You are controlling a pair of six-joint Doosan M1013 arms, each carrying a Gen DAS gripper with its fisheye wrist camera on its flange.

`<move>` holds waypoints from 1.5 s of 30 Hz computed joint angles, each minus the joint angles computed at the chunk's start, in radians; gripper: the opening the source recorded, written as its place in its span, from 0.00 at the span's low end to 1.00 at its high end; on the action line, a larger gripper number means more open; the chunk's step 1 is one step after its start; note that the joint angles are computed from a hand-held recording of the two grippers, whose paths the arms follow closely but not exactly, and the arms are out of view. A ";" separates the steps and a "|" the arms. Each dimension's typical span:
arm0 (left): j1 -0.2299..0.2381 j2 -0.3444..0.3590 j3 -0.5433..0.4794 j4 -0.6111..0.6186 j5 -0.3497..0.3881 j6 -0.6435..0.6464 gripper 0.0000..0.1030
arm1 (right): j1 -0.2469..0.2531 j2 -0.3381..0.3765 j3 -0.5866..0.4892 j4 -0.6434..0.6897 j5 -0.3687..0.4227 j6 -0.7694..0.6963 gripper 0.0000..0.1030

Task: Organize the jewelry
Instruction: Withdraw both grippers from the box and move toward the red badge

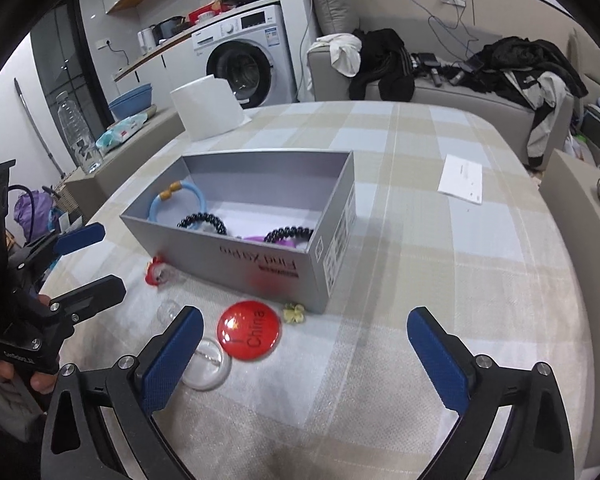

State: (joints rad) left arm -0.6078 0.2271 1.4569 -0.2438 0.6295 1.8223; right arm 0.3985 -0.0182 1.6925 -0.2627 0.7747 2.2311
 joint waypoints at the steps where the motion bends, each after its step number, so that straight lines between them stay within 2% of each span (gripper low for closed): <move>1: -0.001 -0.001 0.001 0.007 -0.004 -0.007 0.99 | -0.006 -0.001 0.003 0.036 -0.009 -0.031 0.88; 3: 0.000 -0.003 0.004 -0.006 -0.004 0.000 0.99 | -0.019 0.000 0.006 0.124 -0.021 -0.108 0.79; 5: 0.003 -0.004 0.007 -0.029 -0.005 0.016 0.99 | -0.023 -0.001 0.011 0.174 -0.036 -0.155 0.75; 7: 0.004 -0.004 0.010 -0.038 -0.008 0.020 0.99 | -0.025 0.001 0.011 0.218 -0.042 -0.197 0.63; 10: 0.003 -0.001 0.010 -0.030 0.000 0.015 0.99 | -0.019 0.006 0.011 0.232 -0.048 -0.218 0.50; 13: 0.001 0.001 0.008 -0.020 0.008 0.007 0.99 | -0.018 0.009 0.010 0.230 -0.045 -0.214 0.42; 19: 0.003 0.001 0.006 -0.028 0.011 0.012 0.99 | -0.016 0.017 0.003 0.237 -0.026 -0.228 0.42; 32: 0.004 0.002 0.007 -0.028 0.018 0.004 0.99 | 0.031 0.053 -0.035 0.097 0.027 -0.169 0.42; 45: 0.004 0.003 0.006 -0.028 0.020 0.004 0.99 | 0.057 0.077 -0.060 0.003 0.062 -0.112 0.43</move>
